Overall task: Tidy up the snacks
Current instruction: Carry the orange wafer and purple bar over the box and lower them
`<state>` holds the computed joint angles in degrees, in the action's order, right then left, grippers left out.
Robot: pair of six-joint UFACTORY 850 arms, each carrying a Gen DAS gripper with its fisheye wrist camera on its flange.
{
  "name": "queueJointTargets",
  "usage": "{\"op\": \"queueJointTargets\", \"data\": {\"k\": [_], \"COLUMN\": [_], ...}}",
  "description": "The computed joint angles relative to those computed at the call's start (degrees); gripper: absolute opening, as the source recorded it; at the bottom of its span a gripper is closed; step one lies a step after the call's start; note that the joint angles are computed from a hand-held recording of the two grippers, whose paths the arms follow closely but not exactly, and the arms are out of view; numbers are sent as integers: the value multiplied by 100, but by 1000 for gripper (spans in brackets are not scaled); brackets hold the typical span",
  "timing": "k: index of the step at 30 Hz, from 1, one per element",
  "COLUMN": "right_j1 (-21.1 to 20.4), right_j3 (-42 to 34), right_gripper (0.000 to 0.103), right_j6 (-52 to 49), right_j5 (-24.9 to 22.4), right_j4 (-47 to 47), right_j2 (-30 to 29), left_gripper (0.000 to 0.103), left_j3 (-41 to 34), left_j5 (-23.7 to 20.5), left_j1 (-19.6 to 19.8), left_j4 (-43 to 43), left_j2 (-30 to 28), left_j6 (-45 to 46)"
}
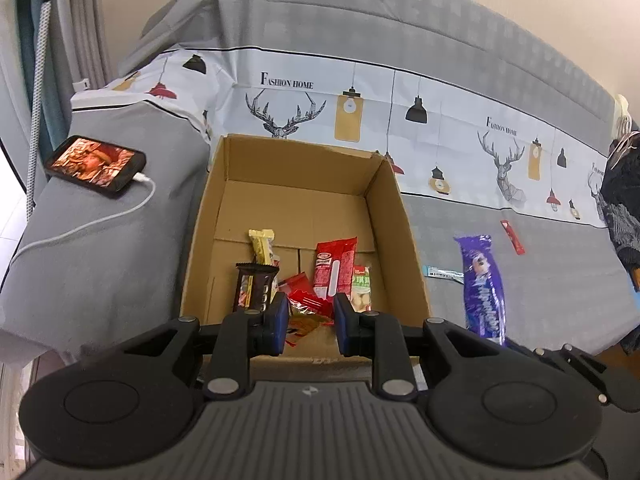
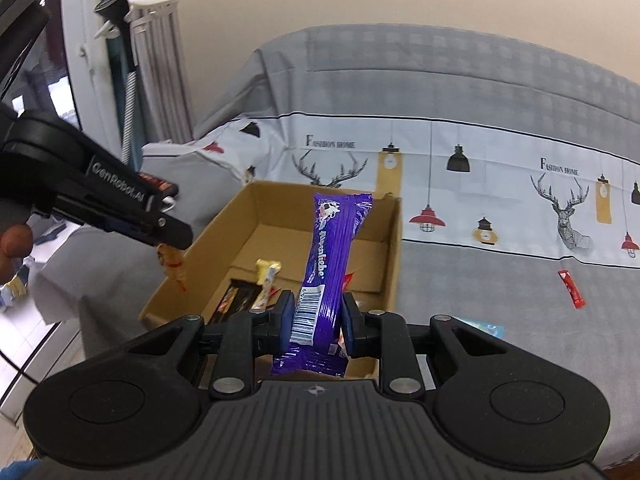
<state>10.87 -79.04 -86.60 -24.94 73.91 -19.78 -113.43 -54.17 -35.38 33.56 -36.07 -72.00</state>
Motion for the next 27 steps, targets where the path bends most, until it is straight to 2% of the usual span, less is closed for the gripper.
{"op": "queueJointTargets", "data": {"k": [9, 27], "right_j1": [117, 143], "right_j3": [233, 159], "right_gripper": [26, 26], "right_j6": [3, 162], "right_j5": [151, 171], "right_j4": [-139, -349], "right_j2": [196, 128], "left_gripper": [27, 27], "left_j3": [508, 499], "left_j5": [74, 69], "left_j1": [-79, -38], "left_j4": [277, 281], "left_j2": [307, 273], "left_j6": [-348, -377]}}
